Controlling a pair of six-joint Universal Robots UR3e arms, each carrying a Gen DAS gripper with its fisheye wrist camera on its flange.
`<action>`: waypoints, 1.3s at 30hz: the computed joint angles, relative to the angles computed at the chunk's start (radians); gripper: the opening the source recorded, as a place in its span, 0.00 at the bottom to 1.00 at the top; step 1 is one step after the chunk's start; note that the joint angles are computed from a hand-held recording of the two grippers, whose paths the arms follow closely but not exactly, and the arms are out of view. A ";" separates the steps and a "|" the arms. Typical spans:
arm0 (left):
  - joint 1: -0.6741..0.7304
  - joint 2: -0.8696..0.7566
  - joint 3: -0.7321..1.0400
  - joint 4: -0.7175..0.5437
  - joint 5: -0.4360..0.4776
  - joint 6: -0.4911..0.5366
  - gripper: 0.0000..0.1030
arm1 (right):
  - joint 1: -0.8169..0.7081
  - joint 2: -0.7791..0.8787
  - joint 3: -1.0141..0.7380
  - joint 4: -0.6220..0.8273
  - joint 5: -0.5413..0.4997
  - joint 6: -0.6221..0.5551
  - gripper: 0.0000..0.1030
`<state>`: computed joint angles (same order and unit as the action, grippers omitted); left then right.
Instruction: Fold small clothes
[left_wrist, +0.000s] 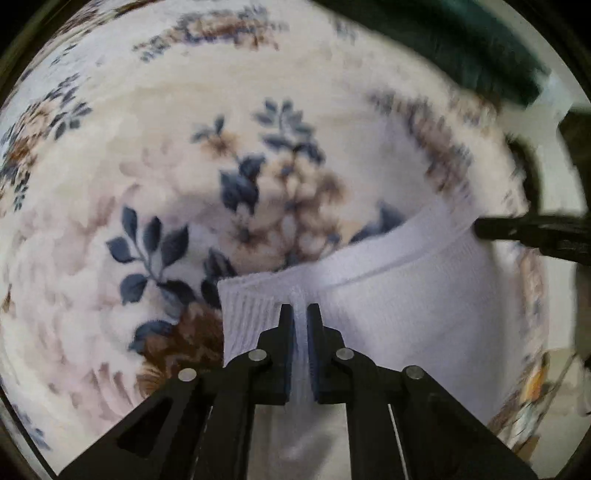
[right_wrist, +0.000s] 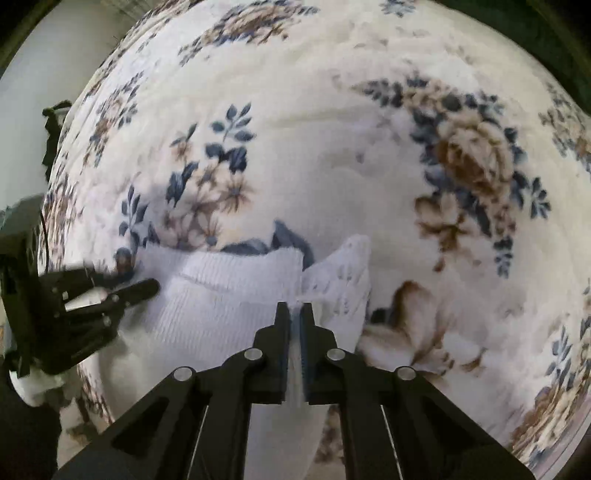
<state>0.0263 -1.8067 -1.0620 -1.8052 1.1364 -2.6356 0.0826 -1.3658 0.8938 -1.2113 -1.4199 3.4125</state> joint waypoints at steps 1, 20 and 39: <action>0.022 0.007 0.006 -0.005 -0.024 -0.010 0.05 | -0.007 -0.016 0.012 -0.020 -0.008 0.031 0.04; 0.436 0.246 -0.160 -0.394 -0.167 0.053 0.56 | -0.378 -0.509 0.559 0.058 0.314 -0.052 0.48; 0.574 0.536 -0.470 -0.565 -0.032 0.206 0.09 | -0.358 -1.026 0.929 0.375 0.414 0.057 0.10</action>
